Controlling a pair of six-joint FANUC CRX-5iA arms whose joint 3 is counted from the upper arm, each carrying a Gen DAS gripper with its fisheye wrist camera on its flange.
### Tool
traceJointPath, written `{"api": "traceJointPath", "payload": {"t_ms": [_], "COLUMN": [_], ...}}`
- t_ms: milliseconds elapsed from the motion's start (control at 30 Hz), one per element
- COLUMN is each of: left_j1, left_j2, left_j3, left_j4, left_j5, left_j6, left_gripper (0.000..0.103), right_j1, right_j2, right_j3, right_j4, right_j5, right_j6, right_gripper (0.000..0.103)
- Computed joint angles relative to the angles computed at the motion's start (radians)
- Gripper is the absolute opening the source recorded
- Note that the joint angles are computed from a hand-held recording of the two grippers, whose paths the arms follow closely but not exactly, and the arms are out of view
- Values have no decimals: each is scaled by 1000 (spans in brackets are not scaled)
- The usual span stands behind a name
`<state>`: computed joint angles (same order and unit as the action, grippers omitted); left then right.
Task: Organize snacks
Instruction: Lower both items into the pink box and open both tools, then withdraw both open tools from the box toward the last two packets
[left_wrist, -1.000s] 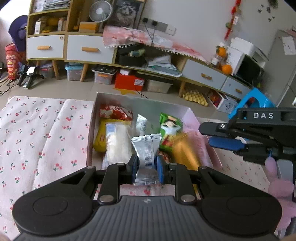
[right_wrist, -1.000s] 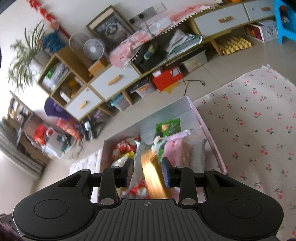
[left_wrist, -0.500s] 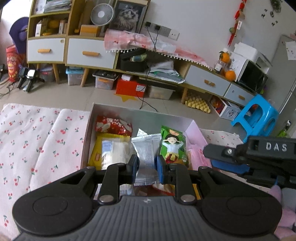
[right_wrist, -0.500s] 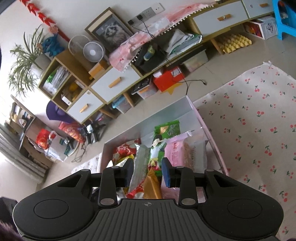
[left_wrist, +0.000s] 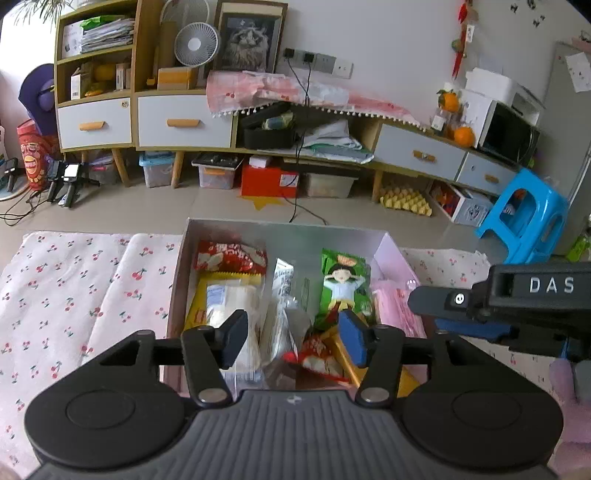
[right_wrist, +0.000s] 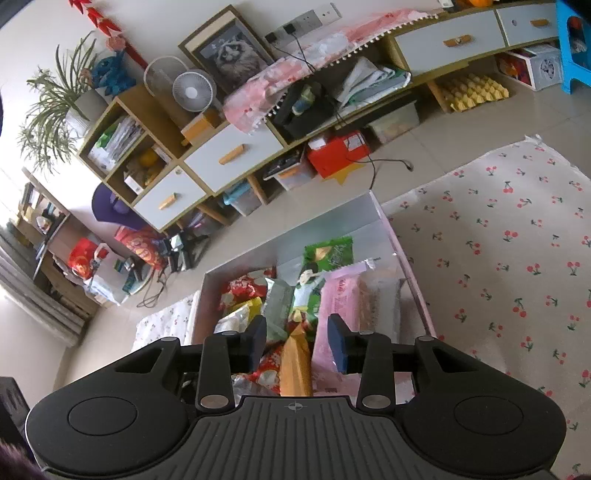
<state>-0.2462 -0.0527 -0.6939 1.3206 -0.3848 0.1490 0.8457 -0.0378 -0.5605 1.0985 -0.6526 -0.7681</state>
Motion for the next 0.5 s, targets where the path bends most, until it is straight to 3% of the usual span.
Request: {"api": "traceJointPath", "payload": {"t_ms": [233,300,367,500], "left_j1": [42,64,84,117], "left_j2": [-43,-57,-70,-102], "left_j3": [-9,-5,2,-7], "left_j4": [-132,-200,-273,-339], "left_j5": [-30,-53,-77,-118], "left_j6": [99,153,214,255], "left_gripper": [66,73,77,88], "right_j1": [26,36,49,77], "right_j2": [-36,-47,-58,-75], "right_j3": [-14,-16,-16,-19], "right_j4": [-14,-24,-40,-70], "right_j5": [-25,-35,-50,-81], "right_j6": [31,53,81,131], "right_gripper": [53,53,61,69]}}
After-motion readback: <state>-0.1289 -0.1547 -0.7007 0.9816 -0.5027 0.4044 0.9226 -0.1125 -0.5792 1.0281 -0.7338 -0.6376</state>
